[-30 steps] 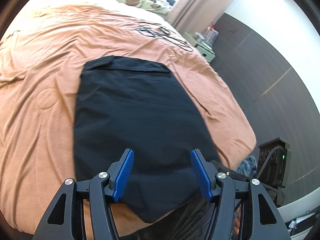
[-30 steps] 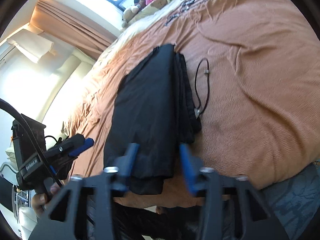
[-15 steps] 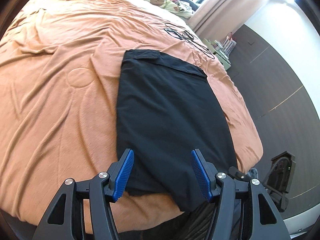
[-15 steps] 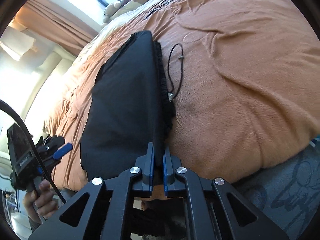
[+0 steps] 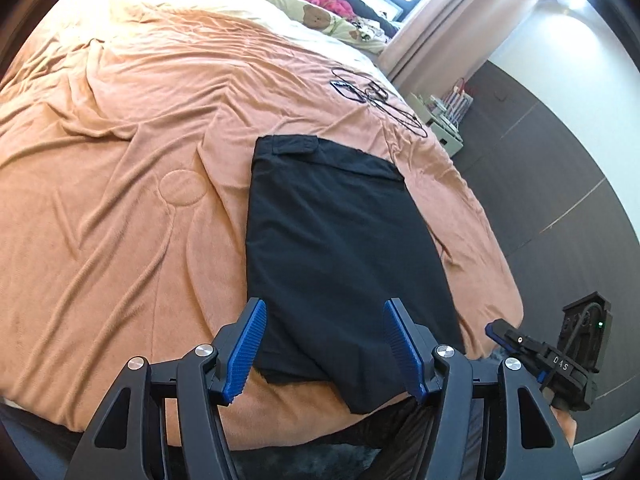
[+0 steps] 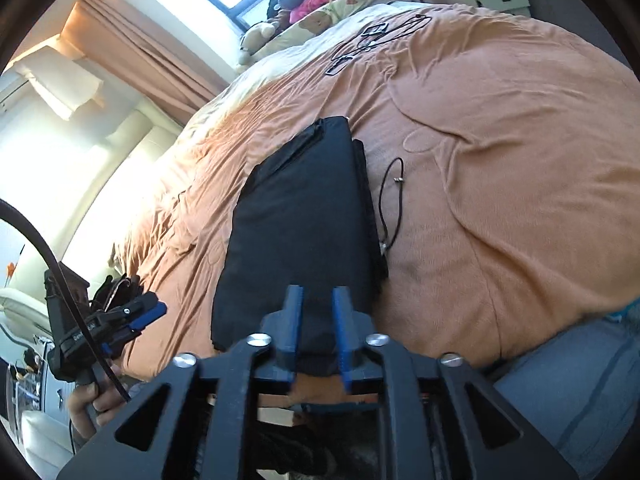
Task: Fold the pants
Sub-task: 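Open the left tool and release the leg onto the folded stack, then grasp the folded black pants stack with both tools from its sides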
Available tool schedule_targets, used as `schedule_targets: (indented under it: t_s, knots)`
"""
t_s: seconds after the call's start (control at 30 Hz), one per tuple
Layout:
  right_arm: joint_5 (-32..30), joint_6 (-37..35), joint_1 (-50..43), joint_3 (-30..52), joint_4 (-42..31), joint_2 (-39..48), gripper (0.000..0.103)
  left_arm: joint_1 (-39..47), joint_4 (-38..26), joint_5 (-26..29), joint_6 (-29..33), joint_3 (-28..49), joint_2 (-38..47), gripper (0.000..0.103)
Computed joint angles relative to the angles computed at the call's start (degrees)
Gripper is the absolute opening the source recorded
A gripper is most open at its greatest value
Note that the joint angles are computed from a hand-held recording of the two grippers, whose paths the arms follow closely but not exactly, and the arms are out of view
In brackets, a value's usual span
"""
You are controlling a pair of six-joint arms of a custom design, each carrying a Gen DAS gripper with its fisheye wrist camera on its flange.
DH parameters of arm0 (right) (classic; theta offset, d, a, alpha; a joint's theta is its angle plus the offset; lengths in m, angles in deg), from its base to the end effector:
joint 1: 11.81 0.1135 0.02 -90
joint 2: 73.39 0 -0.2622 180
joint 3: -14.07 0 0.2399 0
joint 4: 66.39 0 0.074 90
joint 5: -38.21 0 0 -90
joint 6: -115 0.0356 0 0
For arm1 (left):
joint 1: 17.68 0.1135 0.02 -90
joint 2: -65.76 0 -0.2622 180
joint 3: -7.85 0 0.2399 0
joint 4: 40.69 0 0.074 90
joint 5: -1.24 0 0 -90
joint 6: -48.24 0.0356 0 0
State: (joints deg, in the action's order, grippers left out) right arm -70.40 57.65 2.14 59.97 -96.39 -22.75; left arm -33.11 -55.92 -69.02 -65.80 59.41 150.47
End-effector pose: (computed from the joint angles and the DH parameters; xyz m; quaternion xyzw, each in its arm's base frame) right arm 0.1732 0.0547 0.2350 0.0681 0.8749 0.3126 0.3637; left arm 0.2552 -0.0829 0.1630 -0.0084 0.9229 -0.2690 0.2753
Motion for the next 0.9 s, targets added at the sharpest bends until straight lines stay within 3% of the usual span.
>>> schedule_targets:
  t_s: [0.07,0.1,0.33,0.6,0.77,0.9]
  knots:
    - [-3.23,-1.44,-2.66,1.00,2.58,3.54,0.048,0.51,-0.35,-0.05,0.96,1.38,1.47,0.064]
    - [-4.56,-2.44,-4.01,1.74,3.94,5.38,0.050,0.74,-0.32,-0.41,1.46,2.04,2.45,0.064]
    - [-15.09,-4.27,-9.91,10.94,14.00,25.68,0.050,3.95,0.34,0.25,1.69,8.84,11.89,0.064]
    - [-24.44,-2.10,-12.48,27.93,17.42,49.17,0.050,6.27,0.45,0.48,0.05,15.32,19.78,0.064]
    - [-25.00,-2.64,-12.31,36.90,14.15,58.75,0.050,6.24,-0.40,-0.16,0.35,19.97,24.33,0.064]
    - [-25.79,-0.55,-12.16,40.10,15.60,64.10,0.050,6.14,-1.38,-0.34,-0.05,24.02,28.35,0.064]
